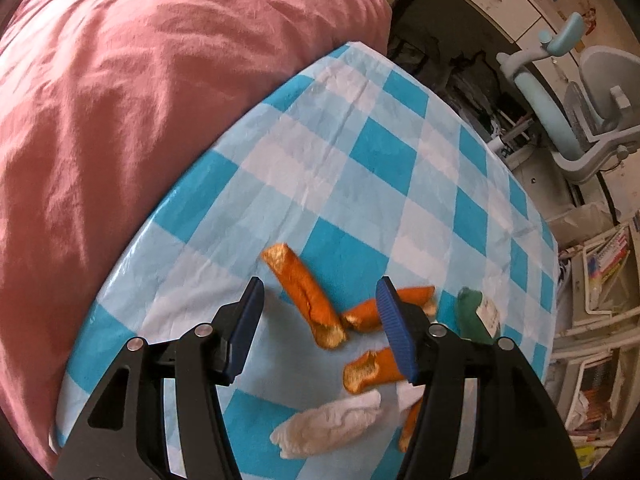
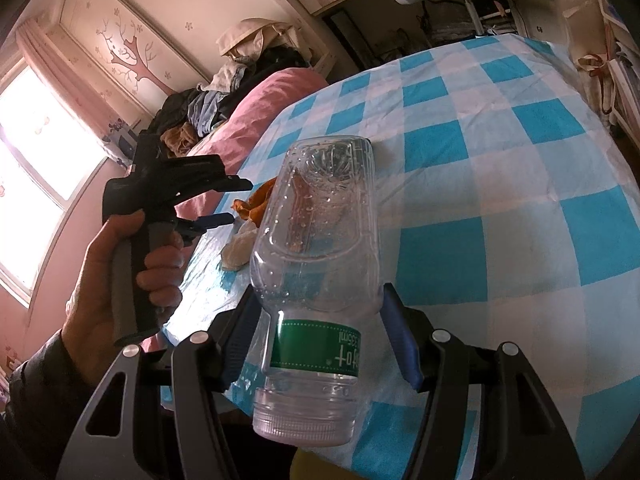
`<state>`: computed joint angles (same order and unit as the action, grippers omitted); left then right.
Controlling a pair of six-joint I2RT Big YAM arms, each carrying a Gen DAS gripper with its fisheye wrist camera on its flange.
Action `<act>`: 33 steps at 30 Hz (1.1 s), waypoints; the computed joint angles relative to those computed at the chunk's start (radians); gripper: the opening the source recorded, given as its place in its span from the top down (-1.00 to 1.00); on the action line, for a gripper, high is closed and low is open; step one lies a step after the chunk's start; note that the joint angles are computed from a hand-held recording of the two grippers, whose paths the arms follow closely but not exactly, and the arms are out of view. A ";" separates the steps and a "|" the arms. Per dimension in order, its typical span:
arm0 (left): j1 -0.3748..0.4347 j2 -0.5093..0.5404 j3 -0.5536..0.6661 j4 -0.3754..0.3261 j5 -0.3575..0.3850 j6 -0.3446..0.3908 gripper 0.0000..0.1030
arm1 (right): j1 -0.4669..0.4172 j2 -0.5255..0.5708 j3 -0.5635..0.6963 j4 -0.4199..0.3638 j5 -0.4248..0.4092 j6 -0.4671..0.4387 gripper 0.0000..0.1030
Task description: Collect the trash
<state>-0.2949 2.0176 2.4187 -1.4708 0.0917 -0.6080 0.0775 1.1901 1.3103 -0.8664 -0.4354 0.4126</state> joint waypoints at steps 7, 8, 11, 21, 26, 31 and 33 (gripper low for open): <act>-0.011 0.032 0.055 -0.042 -0.062 0.023 0.27 | -0.002 0.010 0.008 -0.001 -0.009 -0.004 -0.15; -0.010 0.028 0.048 -0.039 -0.061 0.028 0.54 | -0.003 0.010 0.009 -0.001 -0.010 -0.003 -0.15; 0.002 0.008 0.007 -0.017 -0.039 0.053 0.72 | -0.001 0.011 0.009 0.002 -0.012 0.003 -0.15; 0.035 -0.104 -0.150 0.078 0.064 0.096 0.75 | 0.004 -0.007 0.002 0.017 -0.023 0.026 -0.15; 0.028 -0.190 -0.231 0.119 0.025 0.153 0.75 | 0.018 -0.020 -0.001 0.033 -0.031 0.035 -0.15; 0.008 -0.291 -0.319 0.182 -0.018 0.193 0.75 | 0.026 -0.047 -0.013 0.063 -0.047 0.030 -0.15; -0.006 -0.339 -0.369 0.210 -0.033 0.207 0.75 | 0.029 -0.059 -0.021 0.071 -0.050 0.029 -0.15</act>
<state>-0.3004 1.6785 2.0493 -1.2605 0.0589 -0.4014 0.1065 1.1309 1.2895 -0.7951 -0.4855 0.4416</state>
